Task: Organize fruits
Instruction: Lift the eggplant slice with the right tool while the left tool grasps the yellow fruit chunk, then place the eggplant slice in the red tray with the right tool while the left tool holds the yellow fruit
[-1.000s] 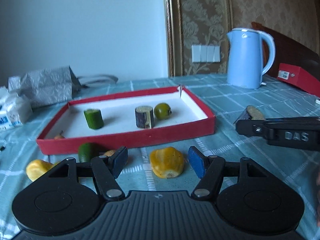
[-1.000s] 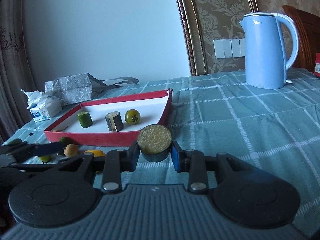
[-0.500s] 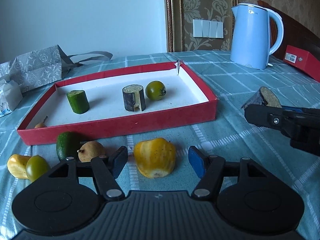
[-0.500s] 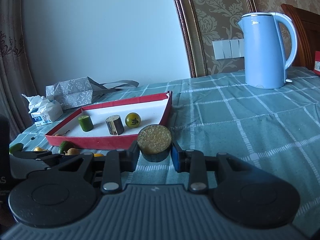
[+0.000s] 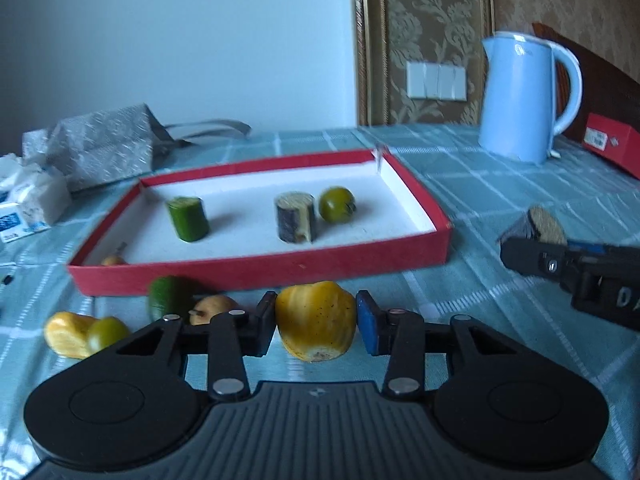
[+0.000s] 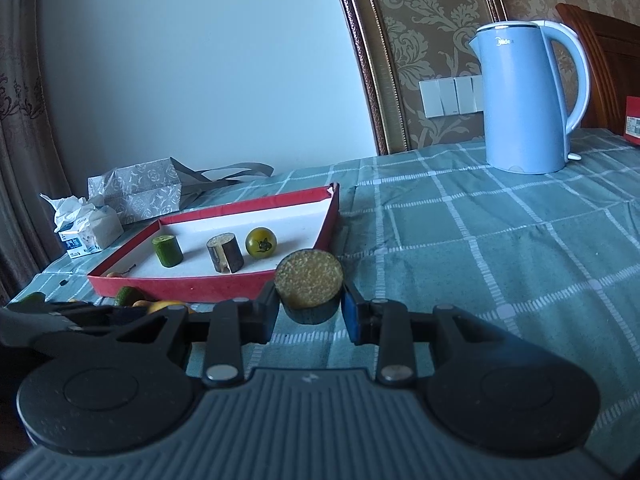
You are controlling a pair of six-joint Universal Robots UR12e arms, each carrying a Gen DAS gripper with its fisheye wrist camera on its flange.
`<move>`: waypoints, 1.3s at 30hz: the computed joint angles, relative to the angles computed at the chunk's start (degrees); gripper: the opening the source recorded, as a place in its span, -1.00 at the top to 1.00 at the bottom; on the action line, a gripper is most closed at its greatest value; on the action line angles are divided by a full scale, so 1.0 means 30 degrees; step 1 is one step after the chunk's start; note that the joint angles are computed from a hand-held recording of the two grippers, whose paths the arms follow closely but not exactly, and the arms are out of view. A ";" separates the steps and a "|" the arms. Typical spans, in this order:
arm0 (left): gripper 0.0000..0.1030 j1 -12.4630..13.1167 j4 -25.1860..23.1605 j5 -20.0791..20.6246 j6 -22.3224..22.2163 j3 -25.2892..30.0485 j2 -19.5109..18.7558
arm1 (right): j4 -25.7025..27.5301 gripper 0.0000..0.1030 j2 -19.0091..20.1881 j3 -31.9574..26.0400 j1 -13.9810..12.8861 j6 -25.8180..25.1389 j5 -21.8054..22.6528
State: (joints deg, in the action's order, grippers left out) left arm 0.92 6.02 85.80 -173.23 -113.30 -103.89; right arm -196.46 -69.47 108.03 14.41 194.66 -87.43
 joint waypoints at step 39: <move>0.21 0.3631 0.3133 0.1525 -0.2790 -0.1270 0.0228 | -0.0386 0.39 0.0379 -0.0288 0.0511 -0.1050 -0.1399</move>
State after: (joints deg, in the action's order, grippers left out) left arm 11.81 15.42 90.37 -181.60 -117.11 -103.20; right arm -197.62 -68.33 107.17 15.94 191.51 -91.62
